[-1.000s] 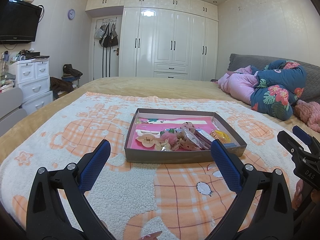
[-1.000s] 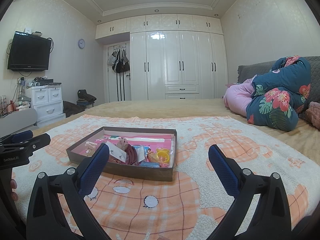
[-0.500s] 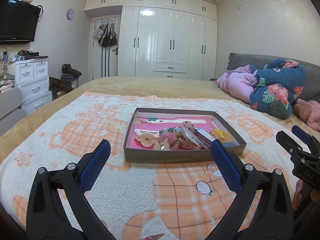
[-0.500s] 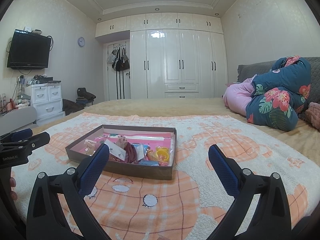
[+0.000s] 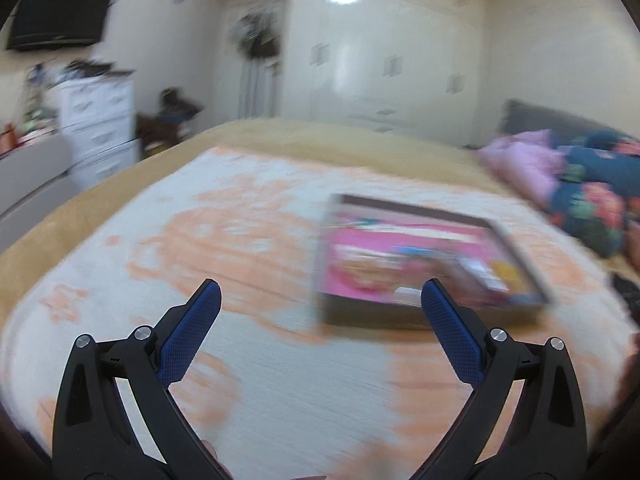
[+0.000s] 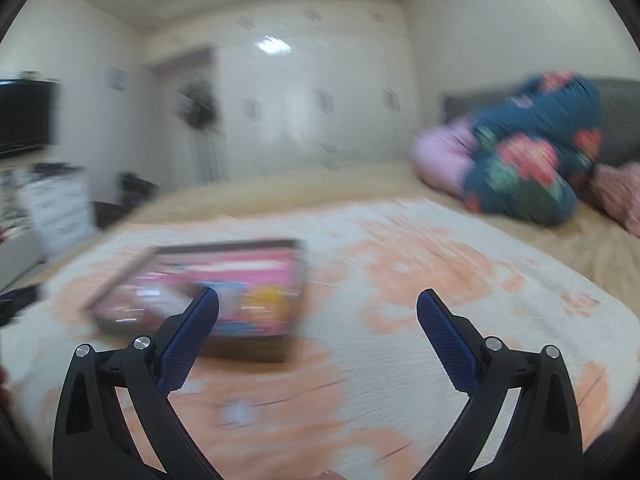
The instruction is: Organize jewelry
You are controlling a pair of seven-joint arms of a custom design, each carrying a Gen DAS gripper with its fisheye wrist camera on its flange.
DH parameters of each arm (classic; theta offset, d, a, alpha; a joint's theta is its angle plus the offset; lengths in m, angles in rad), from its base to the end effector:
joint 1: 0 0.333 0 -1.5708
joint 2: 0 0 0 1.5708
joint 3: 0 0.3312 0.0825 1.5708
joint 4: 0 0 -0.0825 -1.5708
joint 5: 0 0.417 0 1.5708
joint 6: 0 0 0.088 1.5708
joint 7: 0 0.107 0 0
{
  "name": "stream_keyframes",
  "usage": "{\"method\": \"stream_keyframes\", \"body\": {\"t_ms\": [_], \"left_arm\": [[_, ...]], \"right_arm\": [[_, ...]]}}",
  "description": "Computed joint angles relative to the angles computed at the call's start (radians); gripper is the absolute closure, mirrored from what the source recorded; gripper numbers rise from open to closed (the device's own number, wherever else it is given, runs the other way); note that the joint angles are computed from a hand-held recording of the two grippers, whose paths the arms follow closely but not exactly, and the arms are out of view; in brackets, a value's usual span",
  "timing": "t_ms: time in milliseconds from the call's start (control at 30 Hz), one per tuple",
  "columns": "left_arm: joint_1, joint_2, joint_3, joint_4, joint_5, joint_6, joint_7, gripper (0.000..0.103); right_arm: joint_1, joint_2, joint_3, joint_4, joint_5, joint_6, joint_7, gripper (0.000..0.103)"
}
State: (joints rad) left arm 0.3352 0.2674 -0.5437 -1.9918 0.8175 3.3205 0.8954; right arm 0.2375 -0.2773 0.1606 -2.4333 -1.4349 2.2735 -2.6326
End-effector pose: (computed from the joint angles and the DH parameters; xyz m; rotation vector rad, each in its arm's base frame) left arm 0.6291 -0.1838 0.4620 -1.3620 1.8915 -1.1975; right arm 0.4642 0.1701 0.4338 -0.9516 2.0583 -1.2755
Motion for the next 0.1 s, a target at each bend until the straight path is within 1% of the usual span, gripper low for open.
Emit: {"method": "stream_keyframes", "body": {"t_ms": [33, 67, 100], "left_arm": [[-0.026, 0.051, 0.025, 0.083, -0.017, -0.101, 0.021, 0.011], [-0.041, 0.089, 0.039, 0.144, -0.024, -0.173, 0.027, 0.011], [-0.064, 0.141, 0.061, 0.222, -0.044, -0.251, 0.043, 0.011]], "right_arm": [[-0.015, 0.014, -0.034, 0.017, 0.076, 0.000, -0.084, 0.006], [-0.037, 0.037, -0.067, 0.040, 0.152, -0.007, -0.171, 0.006], [-0.041, 0.035, -0.065, 0.041, 0.163, -0.005, -0.189, 0.006]]}}
